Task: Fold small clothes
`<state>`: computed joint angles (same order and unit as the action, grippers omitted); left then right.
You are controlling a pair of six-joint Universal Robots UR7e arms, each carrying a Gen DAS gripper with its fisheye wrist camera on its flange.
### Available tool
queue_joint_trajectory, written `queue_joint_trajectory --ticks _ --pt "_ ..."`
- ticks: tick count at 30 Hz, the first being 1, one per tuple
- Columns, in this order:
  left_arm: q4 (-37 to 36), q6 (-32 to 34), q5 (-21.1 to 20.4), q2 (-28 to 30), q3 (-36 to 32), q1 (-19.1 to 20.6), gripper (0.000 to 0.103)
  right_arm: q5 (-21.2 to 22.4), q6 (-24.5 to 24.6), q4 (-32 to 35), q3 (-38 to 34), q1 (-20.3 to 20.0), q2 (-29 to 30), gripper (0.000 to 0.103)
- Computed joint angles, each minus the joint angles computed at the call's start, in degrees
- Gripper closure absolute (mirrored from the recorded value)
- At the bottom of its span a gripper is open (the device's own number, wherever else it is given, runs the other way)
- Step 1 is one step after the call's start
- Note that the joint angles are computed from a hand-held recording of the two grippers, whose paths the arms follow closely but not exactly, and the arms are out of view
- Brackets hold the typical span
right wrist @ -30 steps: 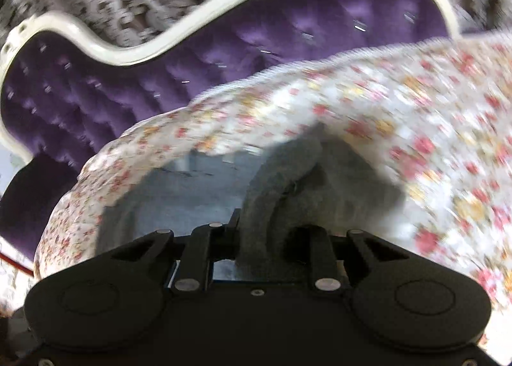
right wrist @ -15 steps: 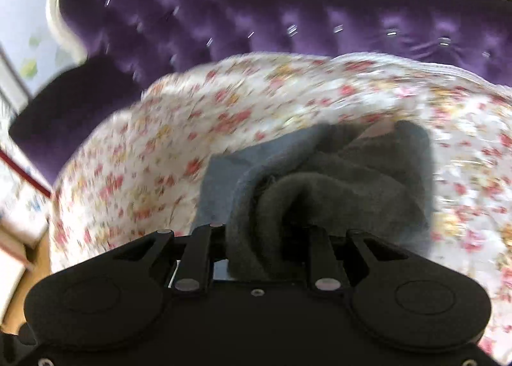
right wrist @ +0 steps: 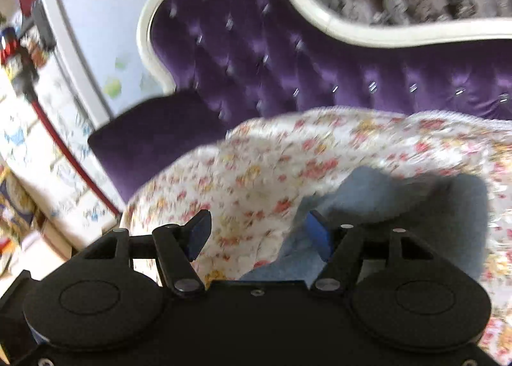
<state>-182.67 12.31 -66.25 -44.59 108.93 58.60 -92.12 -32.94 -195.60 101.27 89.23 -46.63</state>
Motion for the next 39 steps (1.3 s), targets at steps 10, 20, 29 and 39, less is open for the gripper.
queue_joint_trajectory --ticks 10,20,29,39 --pt "-1.9 11.6 1.6 4.6 -9.5 -3.2 0.016 -3.4 4.3 -13.2 9.3 -4.5 -5.8 0.033" --pt "10.2 14.6 3.8 18.3 -30.6 -1.7 0.016 -1.5 4.8 -16.8 12.2 -8.3 -6.3 0.033" --pt "22.4 -5.4 14.8 23.7 -45.6 4.2 0.016 -0.6 2.6 -19.7 14.6 -9.4 -6.8 0.032" --pt "1.1 5.0 7.0 12.8 -24.2 0.9 0.016 -1.0 -1.5 -21.9 13.3 -7.8 -4.3 0.011"
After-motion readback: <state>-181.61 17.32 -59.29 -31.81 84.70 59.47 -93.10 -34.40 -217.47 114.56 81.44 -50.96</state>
